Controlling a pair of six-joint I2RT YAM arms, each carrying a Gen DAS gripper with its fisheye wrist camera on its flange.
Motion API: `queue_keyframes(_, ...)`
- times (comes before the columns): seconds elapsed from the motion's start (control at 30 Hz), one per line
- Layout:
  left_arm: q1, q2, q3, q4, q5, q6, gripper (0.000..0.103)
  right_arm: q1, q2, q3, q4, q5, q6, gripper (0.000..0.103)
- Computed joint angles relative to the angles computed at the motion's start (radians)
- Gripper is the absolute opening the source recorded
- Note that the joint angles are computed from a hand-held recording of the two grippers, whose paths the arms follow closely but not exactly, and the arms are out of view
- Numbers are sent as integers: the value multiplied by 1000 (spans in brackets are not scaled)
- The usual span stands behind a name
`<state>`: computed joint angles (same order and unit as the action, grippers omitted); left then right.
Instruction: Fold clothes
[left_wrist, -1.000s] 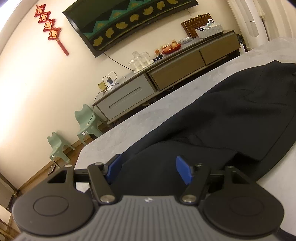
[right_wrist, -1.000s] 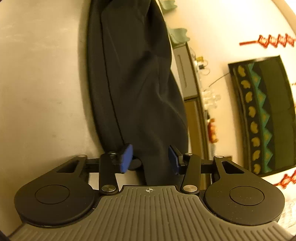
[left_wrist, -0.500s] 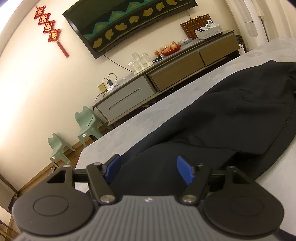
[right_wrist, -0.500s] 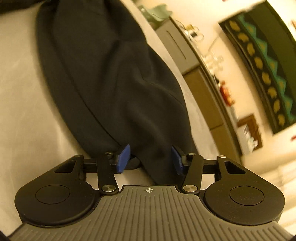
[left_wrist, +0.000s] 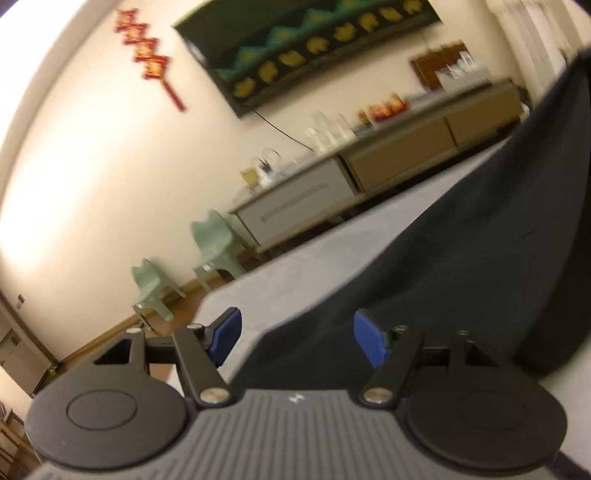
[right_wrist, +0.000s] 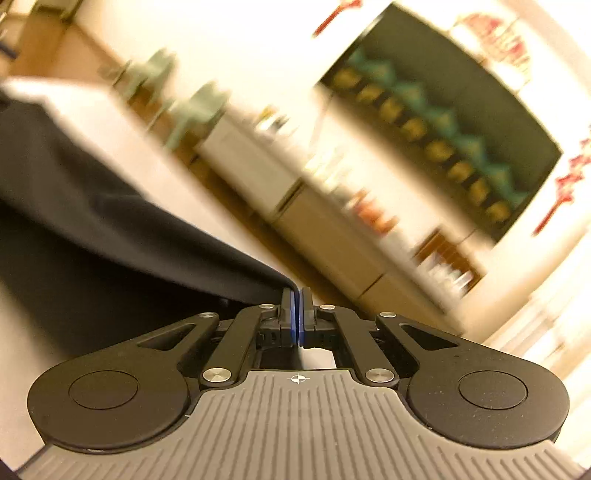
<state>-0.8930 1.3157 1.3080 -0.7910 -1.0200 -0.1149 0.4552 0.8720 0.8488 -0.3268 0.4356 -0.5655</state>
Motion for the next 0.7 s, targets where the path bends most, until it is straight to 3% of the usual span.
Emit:
queue_keyframes(0.1,10,23,32,3,-53,-35,69,-28,76,144,44,21,-51,0)
queue_keyframes(0.2,52,116,111,-98,-86,-147,69,-152,351,335,73,5,-18,0)
queue_keyframes(0.3,82,155,155,-177,-66,-200,69,-265,704,597,-152,-2,146,2)
queue_keyframes(0.37,84,129,153,-195,-47,-193,69,-310,795,664,-226,-46,277,4)
queue_keyframes(0.4,81,104,146,-200,-24,-181,69,-330,765,632,-228,-106,332,20)
queue_keyframes(0.43,76,75,138,-208,3,-167,69,-346,685,552,-225,-192,381,42)
queue_keyframes(0.5,43,13,133,-254,105,-146,69,-387,504,371,-182,-374,470,65)
queue_keyframes(0.57,-64,-40,127,-322,171,-134,69,-422,338,229,-230,-520,494,65)
queue_keyframes(0.63,-227,-26,148,-420,148,-185,73,-452,194,110,-330,-604,459,66)
queue_keyframes(0.7,-381,35,176,-481,125,-259,88,-489,101,18,-387,-643,451,67)
